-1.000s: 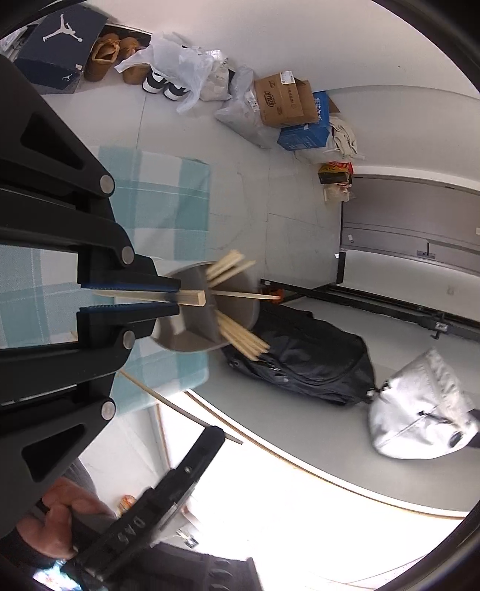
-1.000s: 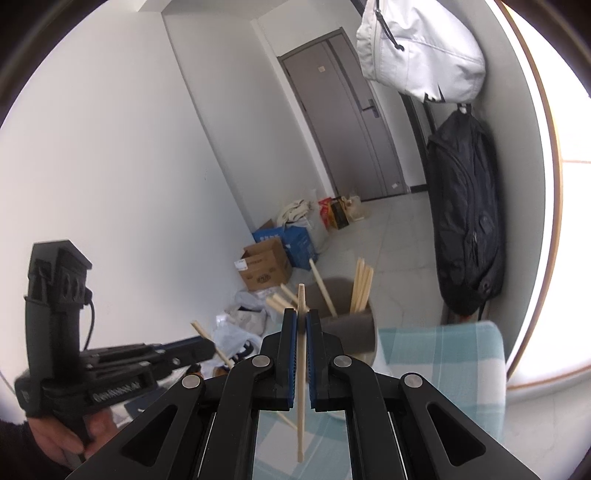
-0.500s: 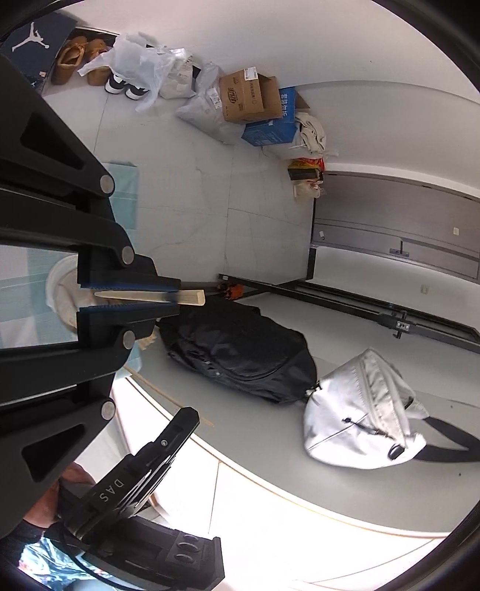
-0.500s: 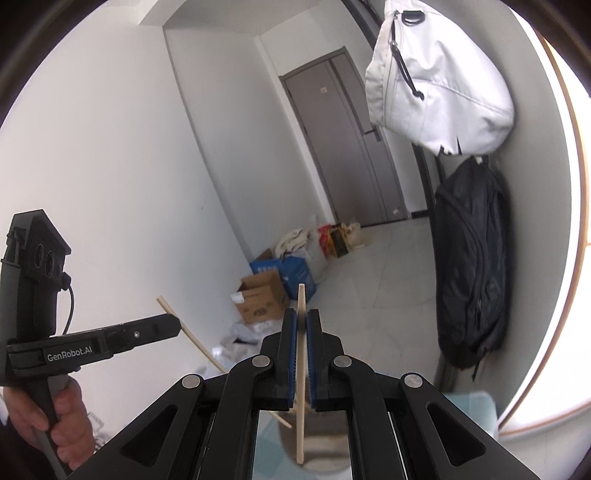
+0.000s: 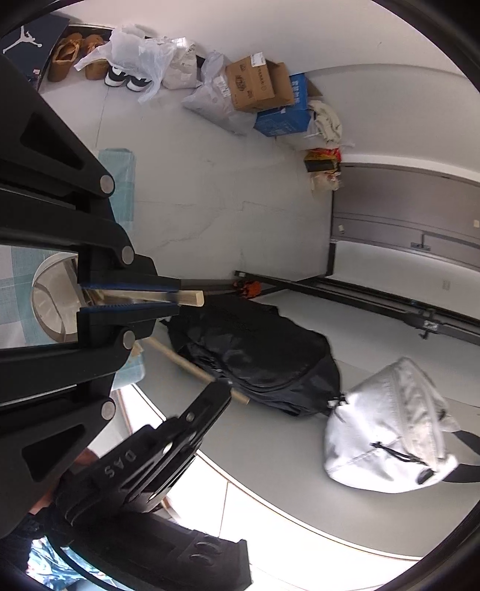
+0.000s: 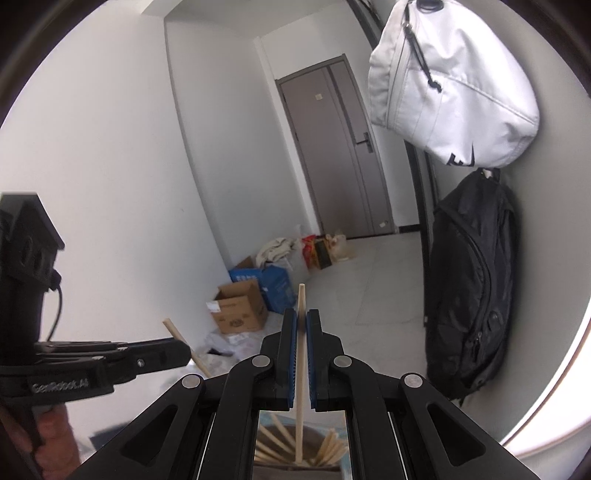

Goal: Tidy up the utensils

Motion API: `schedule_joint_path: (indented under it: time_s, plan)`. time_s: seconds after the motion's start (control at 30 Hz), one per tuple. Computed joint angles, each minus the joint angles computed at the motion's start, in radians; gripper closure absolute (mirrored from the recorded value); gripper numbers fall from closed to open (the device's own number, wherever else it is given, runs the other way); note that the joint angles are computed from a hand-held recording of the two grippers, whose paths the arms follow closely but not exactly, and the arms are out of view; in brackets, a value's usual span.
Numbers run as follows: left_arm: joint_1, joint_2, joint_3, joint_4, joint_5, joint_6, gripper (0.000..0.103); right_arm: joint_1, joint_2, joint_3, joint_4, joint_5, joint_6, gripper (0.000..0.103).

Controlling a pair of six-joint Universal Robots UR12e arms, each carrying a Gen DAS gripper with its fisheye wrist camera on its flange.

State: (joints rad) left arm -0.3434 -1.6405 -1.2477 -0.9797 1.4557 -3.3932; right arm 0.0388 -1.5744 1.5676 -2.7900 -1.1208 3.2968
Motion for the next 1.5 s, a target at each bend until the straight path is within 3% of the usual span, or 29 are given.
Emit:
schedule_joint_path:
  time_s: [0.23, 0.53, 0.73, 0.8, 0.83, 0.87, 0.93, 1.0, 1.07, 1.23, 1.33, 1.5]
  plan:
    - [0.001, -0.008, -0.003, -0.058, -0.024, 0.021, 0.101, 0.003, 0.003, 0.019, 0.076, 0.03, -0.065, 0.099]
    - [0.015, -0.017, 0.008, -0.136, -0.11, 0.04, 0.101, 0.008, -0.016, 0.052, 0.146, 0.059, -0.168, 0.099]
    - [0.053, 0.006, -0.022, -0.116, -0.207, -0.044, 0.101, 0.001, -0.04, 0.069, 0.248, 0.093, -0.228, 0.095]
    - [0.058, 0.017, -0.032, -0.097, -0.211, -0.067, 0.101, -0.003, -0.054, 0.079, 0.255, 0.09, -0.232, 0.094]
    - [0.056, 0.02, -0.034, -0.089, -0.201, -0.074, 0.101, -0.007, -0.063, 0.086, 0.249, 0.093, -0.223, 0.092]
    - [0.054, 0.024, -0.036, -0.082, -0.191, -0.08, 0.101, -0.011, -0.067, 0.09, 0.245, 0.099, -0.216, 0.08]
    - [0.047, 0.032, -0.039, -0.073, -0.168, -0.083, 0.101, -0.022, -0.083, 0.105, 0.22, 0.112, -0.192, 0.069]
    - [0.033, 0.037, -0.037, -0.075, -0.126, -0.081, 0.1, -0.023, -0.097, 0.114, 0.21, 0.096, -0.181, 0.067]
    - [0.025, 0.042, -0.042, -0.073, -0.101, -0.079, 0.094, -0.029, -0.111, 0.127, 0.191, 0.098, -0.15, 0.049]
    - [0.008, 0.07, -0.079, -0.019, -0.037, -0.102, 0.058, -0.035, -0.139, 0.148, 0.165, 0.086, -0.124, 0.038]
    - [-0.004, 0.085, -0.1, 0.012, 0.008, -0.11, 0.053, -0.037, -0.158, 0.164, 0.155, 0.081, -0.125, 0.037]
    - [-0.026, 0.106, -0.131, 0.051, 0.094, -0.117, 0.042, -0.036, -0.186, 0.193, 0.108, 0.059, -0.116, 0.025]
